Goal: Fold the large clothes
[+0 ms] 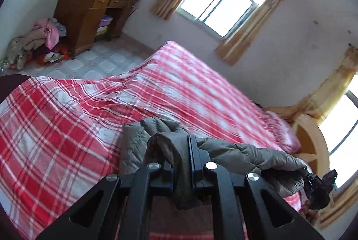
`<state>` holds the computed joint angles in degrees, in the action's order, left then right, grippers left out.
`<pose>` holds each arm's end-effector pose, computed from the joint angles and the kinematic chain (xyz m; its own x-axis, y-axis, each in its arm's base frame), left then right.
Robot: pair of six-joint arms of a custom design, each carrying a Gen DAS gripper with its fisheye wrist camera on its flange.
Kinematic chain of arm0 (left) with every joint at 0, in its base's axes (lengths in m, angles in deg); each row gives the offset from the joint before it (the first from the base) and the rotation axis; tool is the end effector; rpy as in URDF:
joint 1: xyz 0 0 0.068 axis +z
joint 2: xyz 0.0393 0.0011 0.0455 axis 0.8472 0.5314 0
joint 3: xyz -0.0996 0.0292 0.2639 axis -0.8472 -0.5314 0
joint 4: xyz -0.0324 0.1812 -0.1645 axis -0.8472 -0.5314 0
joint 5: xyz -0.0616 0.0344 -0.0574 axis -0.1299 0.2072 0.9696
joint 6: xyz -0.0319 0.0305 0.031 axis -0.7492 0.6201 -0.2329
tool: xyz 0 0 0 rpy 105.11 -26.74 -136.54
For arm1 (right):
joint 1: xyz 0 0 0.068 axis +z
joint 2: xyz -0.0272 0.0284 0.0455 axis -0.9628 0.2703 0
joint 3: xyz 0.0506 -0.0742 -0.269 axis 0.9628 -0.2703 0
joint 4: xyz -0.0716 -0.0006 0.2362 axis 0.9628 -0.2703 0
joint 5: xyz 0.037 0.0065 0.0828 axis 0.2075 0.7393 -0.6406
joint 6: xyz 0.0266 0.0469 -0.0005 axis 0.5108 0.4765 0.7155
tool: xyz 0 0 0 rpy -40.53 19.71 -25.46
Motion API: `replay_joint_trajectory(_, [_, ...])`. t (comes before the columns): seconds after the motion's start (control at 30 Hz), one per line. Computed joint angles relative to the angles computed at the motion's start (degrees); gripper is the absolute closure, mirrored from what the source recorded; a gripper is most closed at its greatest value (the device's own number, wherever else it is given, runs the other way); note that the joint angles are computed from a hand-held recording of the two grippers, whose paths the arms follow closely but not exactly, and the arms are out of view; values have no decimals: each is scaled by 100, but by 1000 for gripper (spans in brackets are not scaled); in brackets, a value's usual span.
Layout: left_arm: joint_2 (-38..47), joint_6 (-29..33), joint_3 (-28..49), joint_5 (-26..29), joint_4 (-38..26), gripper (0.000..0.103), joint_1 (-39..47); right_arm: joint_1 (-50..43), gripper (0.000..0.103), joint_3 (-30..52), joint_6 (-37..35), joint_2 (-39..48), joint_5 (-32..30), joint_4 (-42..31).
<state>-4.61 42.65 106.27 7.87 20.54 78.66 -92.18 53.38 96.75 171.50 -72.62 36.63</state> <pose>0.2144 0.0648 0.2094 -0.4881 -0.5801 -0.6521 -0.2037 0.8023 -0.5611 0.3296 -0.0770 0.2443 -0.5767 0.3236 -0.7502 -0.3296 0.7480 0.5760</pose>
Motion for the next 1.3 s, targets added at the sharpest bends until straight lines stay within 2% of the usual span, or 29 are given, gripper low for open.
replay_joint_trajectory(0.07, [1147, -154, 468, -454, 412, 94, -284, 418, 91, 515, 106, 653, 669, 166])
replay_joint_trajectory(0.13, [1988, -308, 877, -701, 520, 94, -416, 701, 90, 965, 92, 1199, 1181, 144])
replay_joint_trajectory(0.23, [3298, -667, 1544, -752, 625, 94, -435, 1058, 90, 1830, 161, 2205, 1779, -92])
replay_joint_trajectory(0.3, [3856, -805, 1921, -827, 584, 93, -492, 1209, 90, 2358, 196, 2813, 2044, -269])
replay_joint_trajectory(0.43, [4554, -998, 2332, -512, 723, 92, -419, 1441, 84, 3172, 234, 3720, 2674, -571])
replay_joint_trajectory(0.5, [4807, -1073, 2461, -104, 835, 92, -262, 1500, 73, 3687, 265, 4177, 2841, -940])
replay_joint_trajectory(0.57, [4952, -1161, 2631, 364, 817, 91, -102, 1471, 65, 3898, 350, 4499, 2725, -942])
replay_joint_trajectory(0.73, [4960, -1646, 2667, 1528, 1058, 86, 367, 1385, 54, 3872, 540, 4760, 2360, -647])
replay_joint_trajectory(0.8, [4838, -1657, 2600, 1788, 1146, 78, 478, 1298, 45, 3974, 642, 4785, 2040, -755])
replay_joint_trajectory(0.83, [4719, -1599, 2548, 1865, 1141, 70, 518, 1230, 41, 4020, 731, 4768, 1797, -797])
replay_joint_trajectory(0.9, [4474, -1494, 2418, 1899, 1128, 58, 590, 1102, 24, 3899, 990, 4592, 1408, -588])
replay_joint_trajectory(0.93, [4271, -1433, 2280, 1867, 1183, 49, 657, 1033, 19, 3677, 1105, 4391, 1347, -369])
replay_joint_trajectory(0.97, [4027, -1397, 2093, 1701, 1301, 37, 714, 962, 11, 3375, 1208, 4124, 1321, -78])
replay_joint_trajectory(1.03, [3704, -1343, 1861, 1221, 1455, 28, 795, 830, 9, 2796, 1235, 3602, 1331, 379])
replay_joint_trajectory(1.07, [3498, -1337, 1733, 897, 1464, 28, 782, 801, 9, 2536, 1120, 3319, 1422, 477])
replay_joint_trajectory(1.1, [3212, -1234, 1589, 379, 1342, 28, 671, 818, 15, 2290, 869, 3013, 1555, 462])
replay_joint_trajectory(1.13, [2866, -924, 1521, -446, 989, 28, 313, 889, 24, 2088, 471, 2723, 1671, 322])
replay_joint_trajectory(1.17, [2760, -680, 1521, -874, 825, 28, 26, 1041, 43, 1997, -85, 2500, 1801, -9])
replay_joint_trajectory(1.2, [2633, -285, 1536, -1379, 625, 28, -495, 1211, 56, 2007, -527, 2402, 1981, -309])
replay_joint_trajectory(1.23, [2619, -74, 1546, -1724, 578, 28, -914, 1477, 62, 1962, -1001, 2307, 2310, -536])
replay_joint_trajectory(1.27, [2639, 60, 1579, -2141, 542, 28, -1372, 1836, 72, 1793, -1429, 2185, 2749, -566])
replay_joint_trajectory(1.3, [2706, 166, 1651, -2624, 500, 28, -1869, 2078, 76, 1640, -1672, 2138, 3000, -456])
